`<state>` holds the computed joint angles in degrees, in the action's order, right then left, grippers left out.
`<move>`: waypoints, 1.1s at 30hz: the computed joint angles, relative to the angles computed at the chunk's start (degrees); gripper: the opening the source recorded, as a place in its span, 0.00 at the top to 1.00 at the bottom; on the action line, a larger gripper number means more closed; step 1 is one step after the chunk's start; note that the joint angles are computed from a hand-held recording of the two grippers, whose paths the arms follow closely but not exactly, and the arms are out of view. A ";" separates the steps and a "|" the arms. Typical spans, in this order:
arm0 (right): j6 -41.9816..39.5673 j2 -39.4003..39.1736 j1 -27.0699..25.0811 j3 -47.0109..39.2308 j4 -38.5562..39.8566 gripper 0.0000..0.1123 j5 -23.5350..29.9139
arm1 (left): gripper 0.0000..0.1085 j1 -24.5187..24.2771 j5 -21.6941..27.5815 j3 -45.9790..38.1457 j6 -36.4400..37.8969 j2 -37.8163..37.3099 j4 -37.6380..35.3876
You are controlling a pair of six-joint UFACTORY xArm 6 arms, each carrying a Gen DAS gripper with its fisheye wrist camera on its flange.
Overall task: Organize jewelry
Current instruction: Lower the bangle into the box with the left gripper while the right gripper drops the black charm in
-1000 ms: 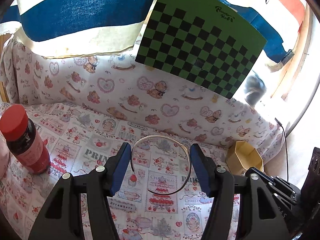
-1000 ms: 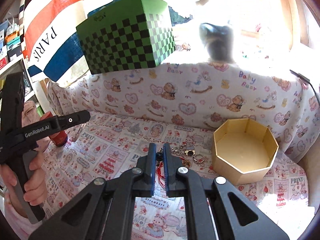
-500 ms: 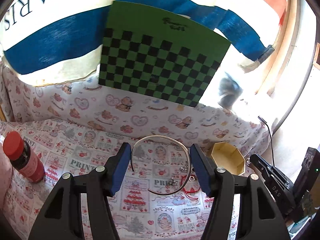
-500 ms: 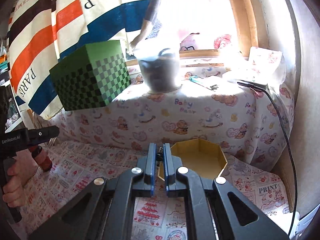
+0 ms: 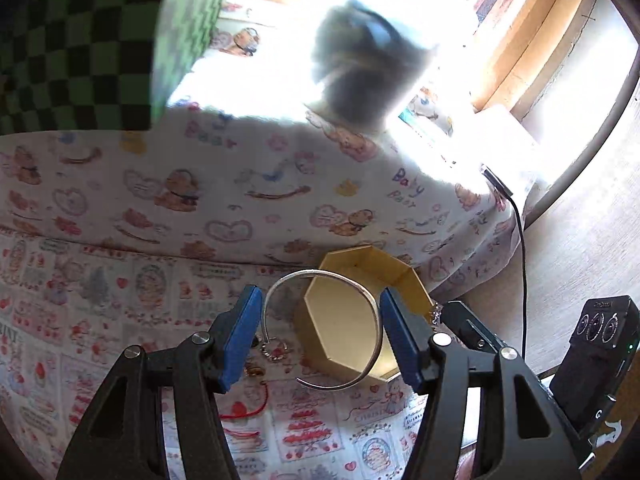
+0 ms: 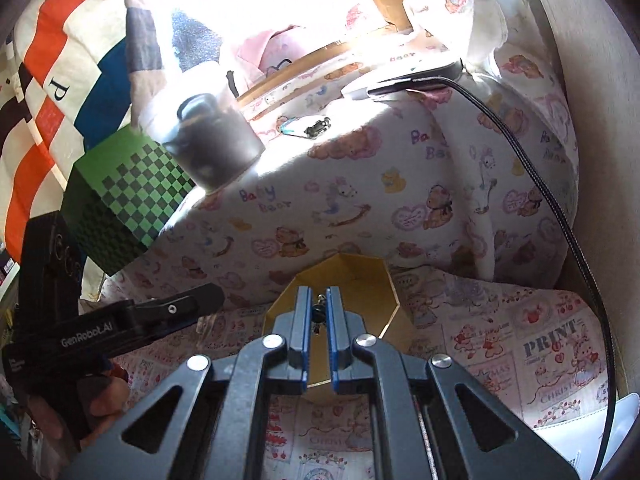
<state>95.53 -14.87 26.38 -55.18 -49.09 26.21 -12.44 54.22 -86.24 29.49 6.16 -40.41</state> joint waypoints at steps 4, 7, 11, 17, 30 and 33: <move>0.37 -0.07 -1.50 1.43 2.07 0.95 -1.17 | 0.45 -1.53 0.89 -0.81 0.53 1.90 -3.17; 1.38 -0.62 -2.28 2.43 2.50 0.94 -2.07 | 0.45 -2.91 -0.16 -0.56 0.33 2.41 -2.15; 3.06 -1.39 -3.06 3.61 2.38 0.94 -3.26 | 0.45 -4.42 -2.31 0.14 -0.79 2.55 -0.34; 2.56 -1.53 -3.61 4.15 3.33 0.94 -4.97 | 0.45 -4.90 -3.74 0.52 -1.00 2.47 0.10; 1.41 -0.55 -2.45 2.52 2.15 0.78 -4.18 | 0.37 -3.53 -10.20 5.83 6.72 -3.46 -0.73; 0.75 0.07 -0.80 0.64 0.79 0.77 -0.79 | 0.34 -3.34 -17.49 10.36 10.10 -7.83 1.41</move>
